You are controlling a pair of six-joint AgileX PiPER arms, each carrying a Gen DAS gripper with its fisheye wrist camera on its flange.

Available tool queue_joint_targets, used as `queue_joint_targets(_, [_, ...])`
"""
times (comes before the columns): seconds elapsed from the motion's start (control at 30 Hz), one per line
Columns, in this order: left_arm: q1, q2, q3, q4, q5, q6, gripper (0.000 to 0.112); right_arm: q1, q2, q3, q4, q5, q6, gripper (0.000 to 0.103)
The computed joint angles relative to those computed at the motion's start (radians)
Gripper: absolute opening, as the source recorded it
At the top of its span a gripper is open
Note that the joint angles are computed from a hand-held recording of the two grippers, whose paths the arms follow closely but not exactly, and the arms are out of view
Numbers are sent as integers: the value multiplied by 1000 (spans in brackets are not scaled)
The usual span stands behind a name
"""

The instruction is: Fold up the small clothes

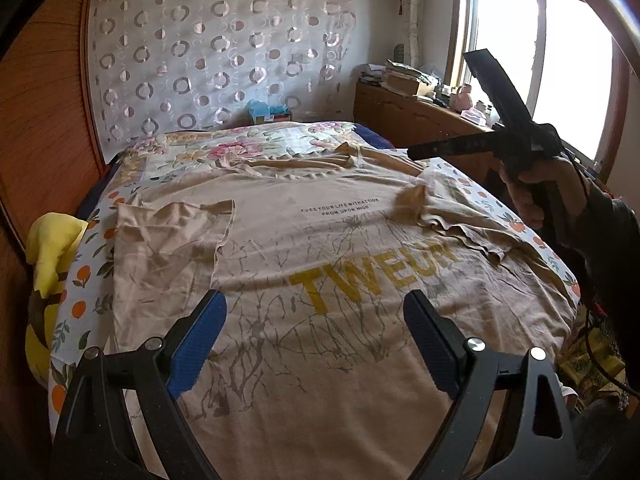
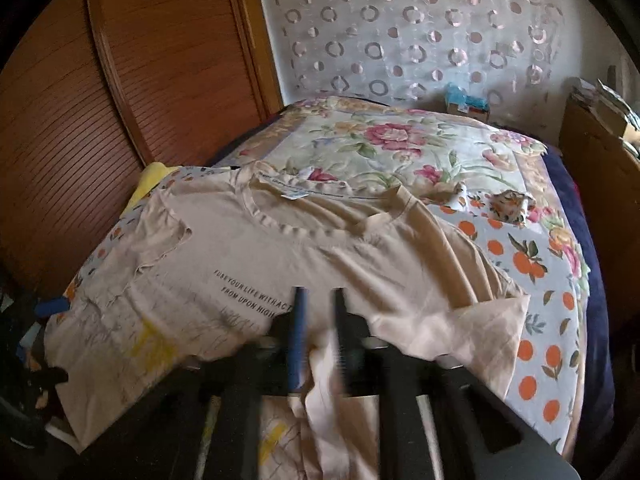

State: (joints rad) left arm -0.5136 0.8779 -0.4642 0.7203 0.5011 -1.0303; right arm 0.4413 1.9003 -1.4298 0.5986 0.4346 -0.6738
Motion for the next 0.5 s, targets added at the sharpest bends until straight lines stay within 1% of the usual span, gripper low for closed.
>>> queue_joint_targets(0.03, [1,0,1,1,-1,-2,91,-3,-2,5,-15,-8,16,44])
queue_joint_targets(0.13, [10,-2,7,3,-8,-7,91,-16,-29,67,10,-57,-24,44])
queue_joint_targets(0.2, [25,-3,8,-7,-12,4,91,-9,-69,129,-22,-104,4,44])
queue_joint_targets(0.27, [37,-7,12,-10,-16,9,91,4,-141,230,-103,-151,72,44])
queue_joint_targets(0.37, [62,-8,12,-22,-20,32,91,7,-200,345,-121,-200,64,44])
queue_joint_targets(0.43, [82,-10,14,-35,-25,48,91,11,-226,402,-212,-234,149,44])
queue_joint_targets(0.47, [97,-15,17,-52,-31,67,91,13,-245,442,-230,-260,166,44])
queue_joint_targets(0.5, [107,-20,18,-66,-34,83,91,16,-264,479,-207,-280,143,44])
